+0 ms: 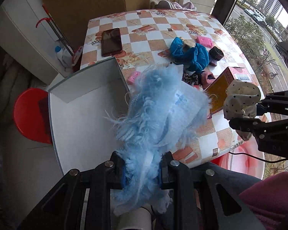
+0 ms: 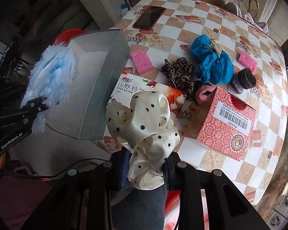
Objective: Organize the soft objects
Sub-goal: 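Lift both held items and carry them toward the white box, then lower both items into the white box and open both tools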
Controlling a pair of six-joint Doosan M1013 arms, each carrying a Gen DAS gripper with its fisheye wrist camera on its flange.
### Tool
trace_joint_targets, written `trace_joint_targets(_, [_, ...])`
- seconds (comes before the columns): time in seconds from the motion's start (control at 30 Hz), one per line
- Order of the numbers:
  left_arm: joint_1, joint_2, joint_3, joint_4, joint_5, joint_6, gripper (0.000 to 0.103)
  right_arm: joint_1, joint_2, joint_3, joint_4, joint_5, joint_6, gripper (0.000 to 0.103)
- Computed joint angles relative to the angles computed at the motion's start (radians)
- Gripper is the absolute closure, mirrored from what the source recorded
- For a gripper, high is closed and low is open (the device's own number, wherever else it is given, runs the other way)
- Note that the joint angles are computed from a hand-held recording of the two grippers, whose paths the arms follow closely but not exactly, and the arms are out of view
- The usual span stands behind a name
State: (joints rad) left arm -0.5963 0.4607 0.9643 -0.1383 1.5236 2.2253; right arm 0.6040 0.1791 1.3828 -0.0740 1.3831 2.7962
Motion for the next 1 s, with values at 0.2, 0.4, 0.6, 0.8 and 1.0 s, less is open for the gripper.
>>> trace_joint_targets(0.2, [0.04, 0.011, 0.002, 0.074, -0.015, -0.131, 0.078, -0.021, 0.065, -0.08, 0.03, -0.013, -0.136, 0.072])
trace_joint_targets(0.4, [0.067, 0.016, 0.016, 0.11, -0.001, -0.206, 0.078, -0.039, 0.139, -0.178, 0.069, -0.018, -0.253, 0.072])
trace_joint_targets(0.6, [0.074, 0.021, 0.027, 0.134, -0.003, -0.25, 0.078, -0.059, 0.204, -0.257, 0.112, -0.035, -0.289, 0.072])
trace_joint_targets(0.8, [0.075, 0.026, 0.032, 0.144, 0.009, -0.257, 0.078, -0.064, 0.223, -0.268, 0.132, -0.048, -0.256, 0.072])
trace_joint_targets(1.0, [0.077, 0.043, 0.014, 0.151, 0.029, -0.27, 0.078, -0.065, 0.236, -0.279, 0.143, -0.038, -0.264, 0.072])
